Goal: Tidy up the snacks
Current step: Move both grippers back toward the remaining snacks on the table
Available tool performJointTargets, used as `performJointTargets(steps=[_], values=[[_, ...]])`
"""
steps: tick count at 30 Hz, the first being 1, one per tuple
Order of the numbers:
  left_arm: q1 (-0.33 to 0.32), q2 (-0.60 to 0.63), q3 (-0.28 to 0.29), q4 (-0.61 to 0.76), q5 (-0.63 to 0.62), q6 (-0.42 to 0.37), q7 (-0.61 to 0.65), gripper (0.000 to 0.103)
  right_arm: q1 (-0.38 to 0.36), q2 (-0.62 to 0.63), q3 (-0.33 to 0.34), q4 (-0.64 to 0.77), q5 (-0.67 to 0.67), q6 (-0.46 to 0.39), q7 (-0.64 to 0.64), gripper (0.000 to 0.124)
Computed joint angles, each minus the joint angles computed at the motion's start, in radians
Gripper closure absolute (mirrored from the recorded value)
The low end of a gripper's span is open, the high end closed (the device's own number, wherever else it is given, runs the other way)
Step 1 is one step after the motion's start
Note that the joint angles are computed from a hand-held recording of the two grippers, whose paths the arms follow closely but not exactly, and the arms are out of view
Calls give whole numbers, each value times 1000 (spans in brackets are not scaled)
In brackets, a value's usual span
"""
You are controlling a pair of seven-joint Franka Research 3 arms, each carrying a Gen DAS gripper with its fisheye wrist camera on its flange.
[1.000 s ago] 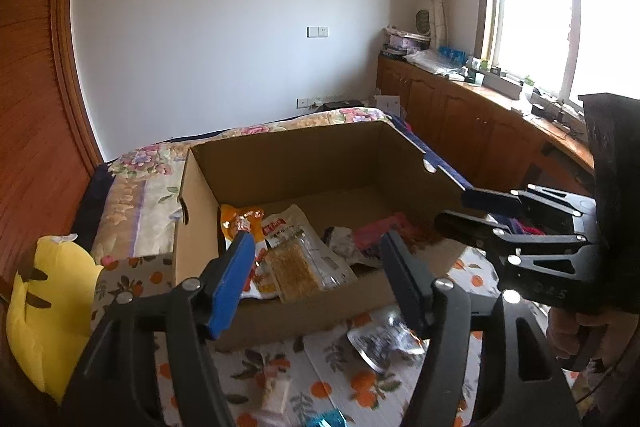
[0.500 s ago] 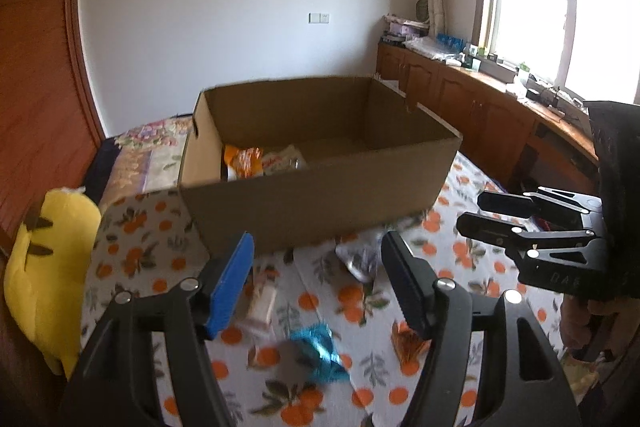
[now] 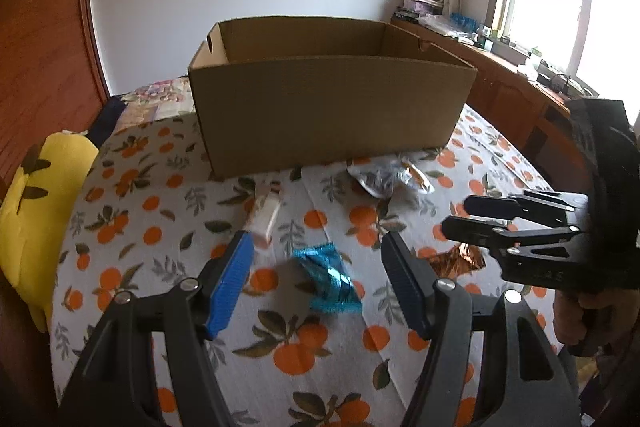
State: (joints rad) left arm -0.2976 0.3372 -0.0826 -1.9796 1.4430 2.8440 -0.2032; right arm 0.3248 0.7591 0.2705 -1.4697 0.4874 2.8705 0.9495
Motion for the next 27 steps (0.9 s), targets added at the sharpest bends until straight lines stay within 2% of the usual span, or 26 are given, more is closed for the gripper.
performJointTargets(steps=[6,14,20,27], values=[[1,1,0,-22,18,14,-47,36,2,34,9,57,-2,-96,-22,75],[0,-18,-11,-56,59,4,-99,36,4,6,0,12,6,-149,-61,75],[11,-28,-23,-72,90,5,-152,36,-5,-52,5,-81,31,-135,-128,75],[12,-16,-29,-64,86,2,-151,36,36,-51,-28,-91,12,-70,-97,75]])
